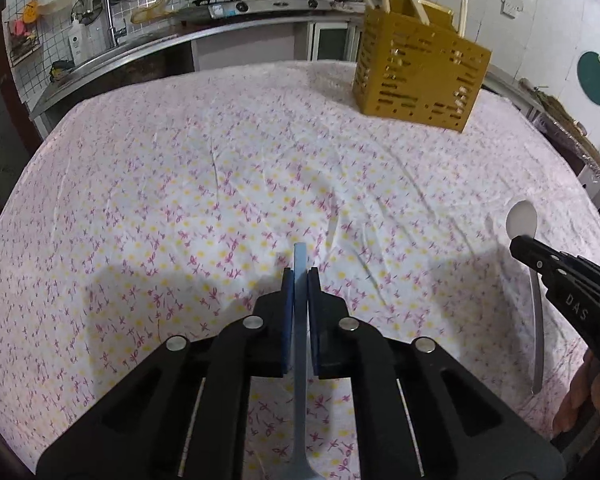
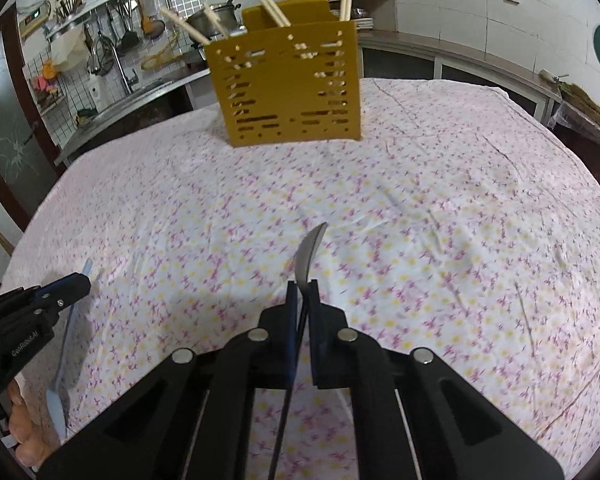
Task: Organize utensils
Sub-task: 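Lift the light blue utensil and grey spoon up toward the yellow holder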
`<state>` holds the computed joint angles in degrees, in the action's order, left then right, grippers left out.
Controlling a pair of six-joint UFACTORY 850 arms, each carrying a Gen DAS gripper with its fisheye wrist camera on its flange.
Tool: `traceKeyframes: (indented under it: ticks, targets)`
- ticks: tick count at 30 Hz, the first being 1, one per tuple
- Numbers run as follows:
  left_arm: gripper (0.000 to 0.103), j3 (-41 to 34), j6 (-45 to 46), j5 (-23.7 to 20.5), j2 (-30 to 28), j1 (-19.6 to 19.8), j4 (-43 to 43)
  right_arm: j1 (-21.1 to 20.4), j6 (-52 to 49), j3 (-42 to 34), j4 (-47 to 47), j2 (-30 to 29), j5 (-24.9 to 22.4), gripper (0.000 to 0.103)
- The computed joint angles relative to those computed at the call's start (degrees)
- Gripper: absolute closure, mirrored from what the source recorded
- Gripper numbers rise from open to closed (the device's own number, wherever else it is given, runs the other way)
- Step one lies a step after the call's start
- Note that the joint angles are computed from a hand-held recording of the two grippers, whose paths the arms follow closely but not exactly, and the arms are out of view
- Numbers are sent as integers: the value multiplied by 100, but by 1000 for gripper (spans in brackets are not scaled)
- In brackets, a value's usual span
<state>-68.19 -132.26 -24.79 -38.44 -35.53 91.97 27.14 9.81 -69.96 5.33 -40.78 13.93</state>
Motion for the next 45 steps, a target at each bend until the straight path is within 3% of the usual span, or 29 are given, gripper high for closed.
traceKeyframes:
  ticks: [13, 23, 32, 38, 45]
  targets:
    - [97, -24, -1054, -101, 283, 32, 1333, -330, 1712, 88, -1975, 265, 335, 98]
    - [97, -133, -1451, -371, 456, 43, 2040, -403, 1127, 223, -1584, 467, 1282, 98]
    - [97, -441, -1274, -454, 542, 121, 2196, -417, 539, -104, -1139, 444, 1549, 98]
    - [97, -700, -1099, -440, 569, 172, 2232, -357, -179, -160, -617, 405, 2129, 98]
    - [97, -922, -969, -385, 512, 208, 2251, -370, -144, -261, -666, 344, 2419, 96]
